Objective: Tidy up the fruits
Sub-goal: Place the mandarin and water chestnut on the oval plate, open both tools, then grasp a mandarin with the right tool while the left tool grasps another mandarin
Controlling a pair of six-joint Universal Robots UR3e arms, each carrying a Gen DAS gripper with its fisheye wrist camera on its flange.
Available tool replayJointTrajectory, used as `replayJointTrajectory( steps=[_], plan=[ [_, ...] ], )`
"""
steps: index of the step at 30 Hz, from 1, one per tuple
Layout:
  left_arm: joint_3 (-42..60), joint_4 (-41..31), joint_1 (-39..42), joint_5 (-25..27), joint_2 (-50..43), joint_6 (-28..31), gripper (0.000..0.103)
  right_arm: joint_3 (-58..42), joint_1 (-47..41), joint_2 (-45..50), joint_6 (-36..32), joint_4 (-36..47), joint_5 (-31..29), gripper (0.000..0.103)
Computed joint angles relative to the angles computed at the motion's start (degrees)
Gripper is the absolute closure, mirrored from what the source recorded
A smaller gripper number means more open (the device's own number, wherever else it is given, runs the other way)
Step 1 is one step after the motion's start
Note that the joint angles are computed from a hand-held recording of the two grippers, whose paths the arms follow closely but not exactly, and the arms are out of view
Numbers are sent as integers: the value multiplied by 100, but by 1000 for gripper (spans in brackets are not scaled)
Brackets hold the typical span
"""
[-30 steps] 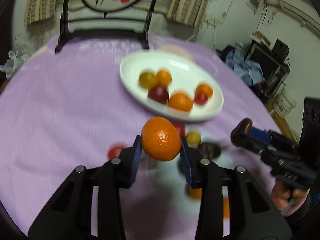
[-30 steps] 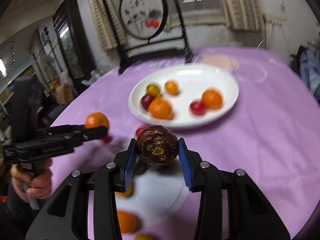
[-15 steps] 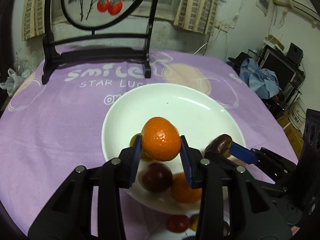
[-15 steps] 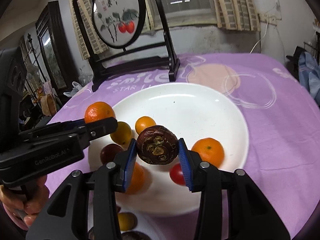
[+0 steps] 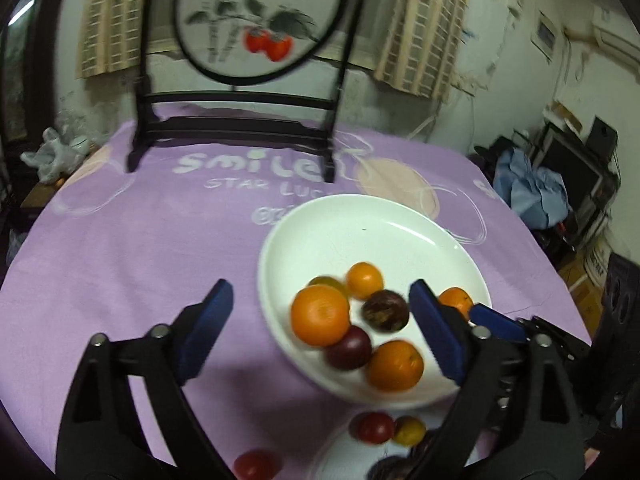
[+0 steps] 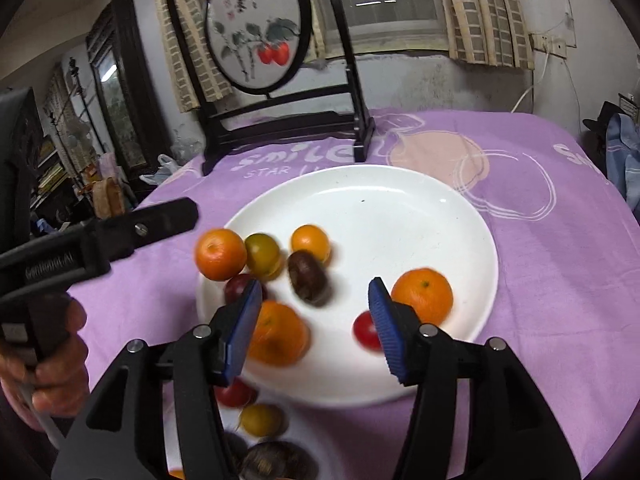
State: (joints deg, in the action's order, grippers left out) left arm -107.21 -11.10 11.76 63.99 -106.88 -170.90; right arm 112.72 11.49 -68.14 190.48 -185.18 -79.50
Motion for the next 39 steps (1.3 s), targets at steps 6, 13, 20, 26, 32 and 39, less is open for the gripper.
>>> replayJointTrajectory(
  steps=[6, 13, 20, 26, 32, 39],
  plan=[
    [-1796, 620, 859, -225, 972, 615, 7, 1226, 19, -1073, -696, 326, 876, 46],
    [-2653, 636, 1515, -337, 1588, 876, 6, 2397, 173, -2355, -2326, 1369, 1858, 45],
    [-2635, 702, 1360, -98, 1530, 907, 6, 2299, 677, -2220, -2279, 1299, 1067, 45],
    [-2739, 850, 1271, -31, 1594, 1009, 4, 2078, 912, -2024, -2245, 1534, 627, 45],
    [-2801, 973, 1171, 96, 1612, 1101, 3, 1954, 1081, -1829, -2238, 1631, 361, 45],
    [-2780, 982, 1127, 176, 1575, 1069, 3, 1963, 1165, -1791, -2233, 1677, 256, 56]
  ],
)
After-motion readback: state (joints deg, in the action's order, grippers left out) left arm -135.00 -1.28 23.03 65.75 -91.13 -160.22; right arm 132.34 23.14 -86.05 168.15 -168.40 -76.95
